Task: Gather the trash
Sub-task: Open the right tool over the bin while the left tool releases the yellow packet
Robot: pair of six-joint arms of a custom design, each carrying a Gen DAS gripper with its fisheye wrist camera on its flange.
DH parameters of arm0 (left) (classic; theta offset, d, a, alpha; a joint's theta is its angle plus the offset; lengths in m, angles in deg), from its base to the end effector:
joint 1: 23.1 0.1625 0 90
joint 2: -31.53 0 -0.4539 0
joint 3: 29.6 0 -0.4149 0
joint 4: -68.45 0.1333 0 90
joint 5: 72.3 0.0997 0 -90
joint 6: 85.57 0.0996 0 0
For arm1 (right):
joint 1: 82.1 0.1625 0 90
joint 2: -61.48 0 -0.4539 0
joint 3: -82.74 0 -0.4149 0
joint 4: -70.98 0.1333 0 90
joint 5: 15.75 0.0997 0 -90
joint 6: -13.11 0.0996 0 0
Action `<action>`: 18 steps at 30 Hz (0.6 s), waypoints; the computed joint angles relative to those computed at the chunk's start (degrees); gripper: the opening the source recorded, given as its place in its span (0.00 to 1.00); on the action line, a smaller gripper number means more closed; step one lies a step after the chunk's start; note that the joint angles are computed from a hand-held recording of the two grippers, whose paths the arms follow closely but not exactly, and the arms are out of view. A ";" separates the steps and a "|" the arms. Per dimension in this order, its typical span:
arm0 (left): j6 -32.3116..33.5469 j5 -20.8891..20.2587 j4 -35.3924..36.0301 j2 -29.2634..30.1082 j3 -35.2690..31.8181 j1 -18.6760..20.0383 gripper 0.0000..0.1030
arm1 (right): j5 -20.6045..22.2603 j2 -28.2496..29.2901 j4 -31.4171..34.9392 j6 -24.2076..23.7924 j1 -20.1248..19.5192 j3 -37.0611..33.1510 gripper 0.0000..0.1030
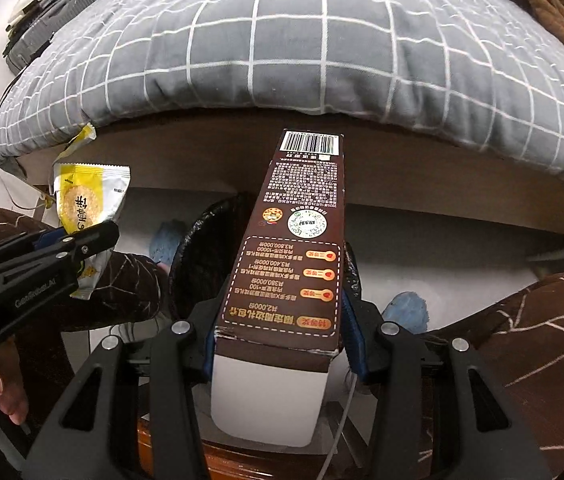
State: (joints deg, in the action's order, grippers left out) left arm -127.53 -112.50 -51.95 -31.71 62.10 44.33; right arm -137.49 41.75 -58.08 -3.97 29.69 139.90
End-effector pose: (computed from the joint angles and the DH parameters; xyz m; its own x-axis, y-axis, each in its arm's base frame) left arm -0.0642 -0.6999 0.3092 -0.7071 -0.4506 -0.5450 -0.1199 0.8359 -0.5356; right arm 0.3939 -0.7674 -0.0183 -0.6512 -0.5611 0.5110 -0.5883 0.7986 0.1273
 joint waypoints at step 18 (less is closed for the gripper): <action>-3.37 2.40 1.69 -3.21 2.27 0.59 0.30 | -1.43 4.46 -1.47 -2.91 1.38 -4.48 0.53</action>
